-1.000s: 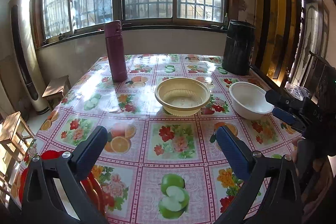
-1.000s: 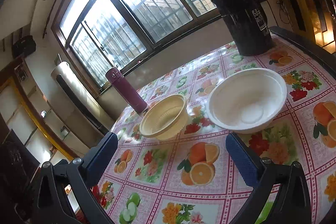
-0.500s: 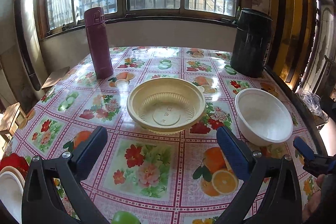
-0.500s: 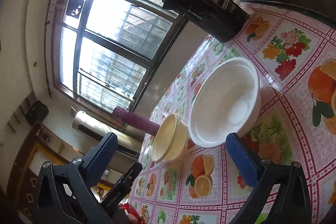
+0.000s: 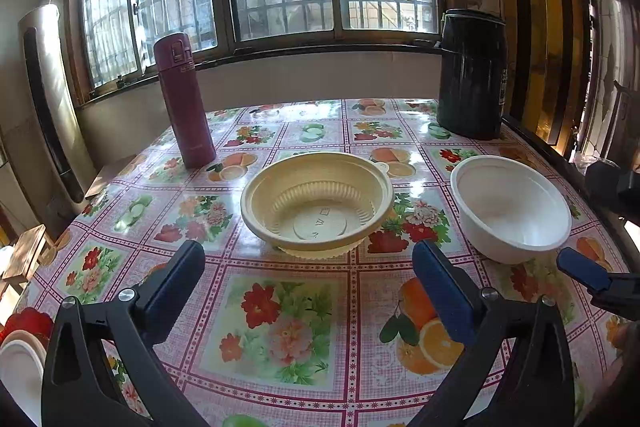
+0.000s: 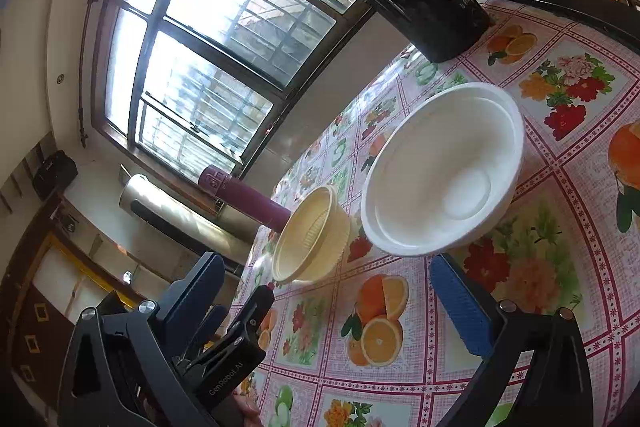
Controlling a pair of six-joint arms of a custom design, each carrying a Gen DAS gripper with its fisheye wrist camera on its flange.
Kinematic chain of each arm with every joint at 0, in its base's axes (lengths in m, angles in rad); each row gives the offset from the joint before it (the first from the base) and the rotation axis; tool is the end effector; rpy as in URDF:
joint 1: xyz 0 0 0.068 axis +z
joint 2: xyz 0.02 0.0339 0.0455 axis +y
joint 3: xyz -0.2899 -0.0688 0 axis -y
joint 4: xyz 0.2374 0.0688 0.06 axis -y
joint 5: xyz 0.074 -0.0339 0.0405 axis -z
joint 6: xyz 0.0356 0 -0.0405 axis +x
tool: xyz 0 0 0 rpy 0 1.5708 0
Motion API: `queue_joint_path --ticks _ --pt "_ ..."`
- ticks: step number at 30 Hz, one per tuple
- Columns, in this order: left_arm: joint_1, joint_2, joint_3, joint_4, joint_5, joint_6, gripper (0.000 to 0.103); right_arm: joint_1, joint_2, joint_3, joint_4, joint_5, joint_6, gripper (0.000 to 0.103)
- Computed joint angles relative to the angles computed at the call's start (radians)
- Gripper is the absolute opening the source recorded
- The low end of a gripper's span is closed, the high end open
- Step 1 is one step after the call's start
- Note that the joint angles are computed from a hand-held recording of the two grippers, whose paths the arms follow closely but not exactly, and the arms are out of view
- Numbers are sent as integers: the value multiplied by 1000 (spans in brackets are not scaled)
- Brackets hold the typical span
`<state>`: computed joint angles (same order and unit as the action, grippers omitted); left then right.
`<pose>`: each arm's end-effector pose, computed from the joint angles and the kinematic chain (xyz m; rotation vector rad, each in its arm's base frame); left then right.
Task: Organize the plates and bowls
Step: 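Move both tools toward the beige ribbed bowl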
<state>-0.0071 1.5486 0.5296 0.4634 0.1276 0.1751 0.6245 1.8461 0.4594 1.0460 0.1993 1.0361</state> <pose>0.2819 -0.0065 0.1750 0.2679 2.1046 -0.0360 0.2507 0.1720 0.1337 0.5502 1.9404 0.9134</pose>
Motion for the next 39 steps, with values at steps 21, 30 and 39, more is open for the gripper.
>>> queue_joint_path --ticks 21,30,39 --pt "48 27 56 -104 110 0 103 14 18 40 -69 9 -18 103" --pt "53 52 87 -150 101 -3 103 11 23 49 -75 -9 -17 103" --pt "140 179 227 -282 99 -85 103 15 23 49 -87 10 -17 103"
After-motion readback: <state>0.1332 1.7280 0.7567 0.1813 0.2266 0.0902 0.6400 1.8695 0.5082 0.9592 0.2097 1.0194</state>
